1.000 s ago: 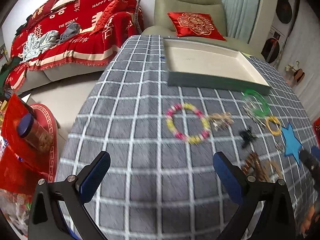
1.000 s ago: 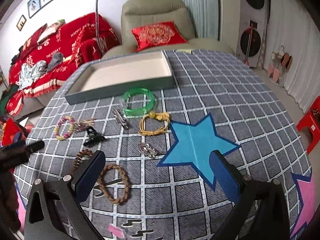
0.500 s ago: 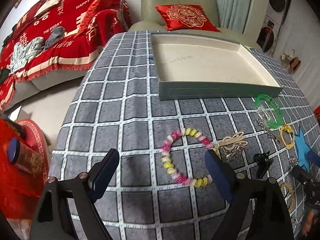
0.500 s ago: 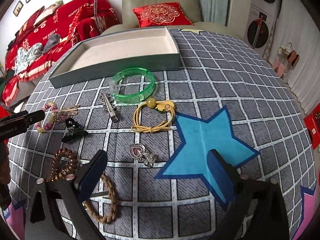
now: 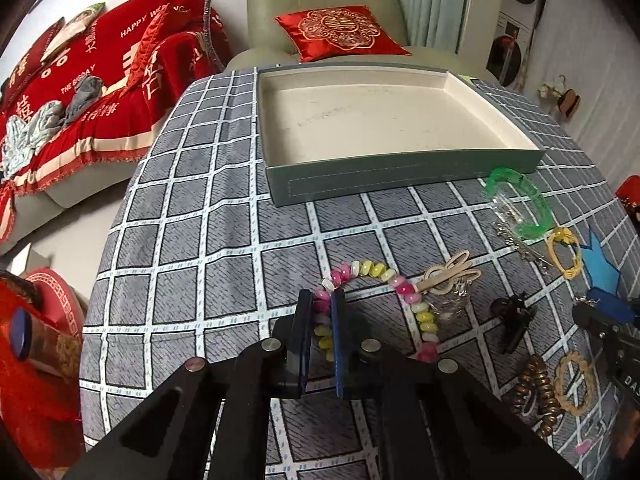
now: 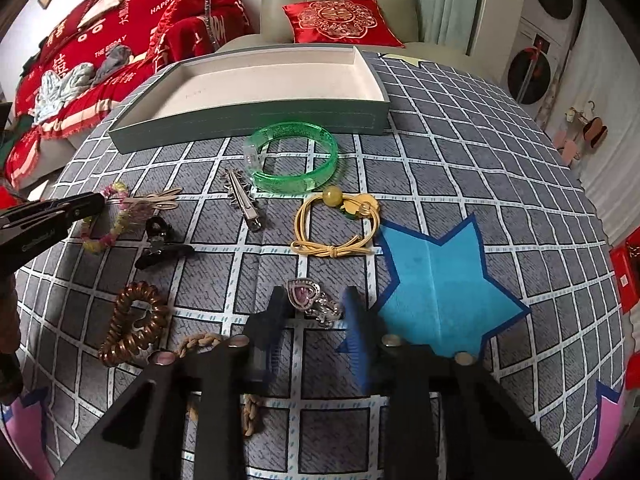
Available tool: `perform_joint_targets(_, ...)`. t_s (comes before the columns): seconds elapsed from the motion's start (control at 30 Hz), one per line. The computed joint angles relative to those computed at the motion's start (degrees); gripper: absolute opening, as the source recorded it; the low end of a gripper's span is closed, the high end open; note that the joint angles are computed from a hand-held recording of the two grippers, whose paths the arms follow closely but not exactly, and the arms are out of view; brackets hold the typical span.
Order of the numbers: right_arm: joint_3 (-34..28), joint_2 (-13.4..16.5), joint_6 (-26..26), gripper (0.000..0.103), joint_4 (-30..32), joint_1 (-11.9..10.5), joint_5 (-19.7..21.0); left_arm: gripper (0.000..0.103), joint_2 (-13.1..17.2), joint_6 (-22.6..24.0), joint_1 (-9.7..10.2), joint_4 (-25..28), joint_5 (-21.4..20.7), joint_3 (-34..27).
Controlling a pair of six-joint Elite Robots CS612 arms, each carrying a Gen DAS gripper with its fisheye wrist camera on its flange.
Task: Organize jewelry
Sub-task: 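Carry the bracelet into the tray with the left tool while the right tool drops the heart pendant there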
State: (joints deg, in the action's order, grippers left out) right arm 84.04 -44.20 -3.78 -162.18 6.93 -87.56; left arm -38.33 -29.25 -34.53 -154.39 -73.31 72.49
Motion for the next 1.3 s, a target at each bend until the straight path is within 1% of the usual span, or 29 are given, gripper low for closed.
perform_joint_targets(0.13,0.6,-0.5,2.4,0.029,-0.6,-0.9,3.1,0.025,-0.6,-1.4,0.60,-2.7,-3.7,1.3)
perform_joint_targets(0.3,1.1,-1.5,3.9,0.029,-1.9,-1.7,6.1,0.025,-1.8,-1.5,0.76,-5.9,-5.4,2.7)
perform_joint_targets(0.4,0.9,-1.9,4.7,0.029,-2.4,-2.1,7.9,0.025,-2.4,-0.5,0.74,-7.5,-5.8,3.1)
perform_joint_targets(0.6,-0.6,-2.2,5.6,0.029,-2.5,-2.5,11.2,0.025,-3.2,1.1,0.79,-9.0,-6.5,2.7)
perform_joint_targets(0.7,-2.8,-1.8,6.0,0.029,-1.4,-2.8,13.3,0.025,-3.3,1.3,1.07,-9.5,-7.0,1.7)
perform_joint_targets(0.8,-5.3,-1.1,6.3,0.029,-0.6,-3.0,14.2,0.025,-3.0,2.1,1.45,-8.7,-7.1,-0.4)
perform_joint_targets(0.97,-12.3,1.6,6.4,0.029,2.8,-3.0,16.3,0.025,-1.4,3.3,2.18,-6.2,-6.2,-5.4)
perform_joint_targets(1.07,-17.4,4.0,5.8,0.029,5.7,-2.8,16.7,0.025,0.5,3.2,2.91,-4.1,-6.4,-9.6)
perform_joint_targets(1.1,-18.9,4.8,5.8,0.029,6.6,-2.8,16.8,0.025,1.6,2.7,3.33,-2.7,-6.9,-11.9)
perform_joint_targets(1.23,-27.6,9.4,6.8,0.029,11.5,-2.7,17.7,0.025,5.2,0.4,4.28,2.3,-8.2,-19.1)
perform_joint_targets(1.3,-31.6,11.7,7.3,0.029,13.7,-2.6,17.7,0.025,7.3,0.1,4.50,4.9,-7.5,-22.9)
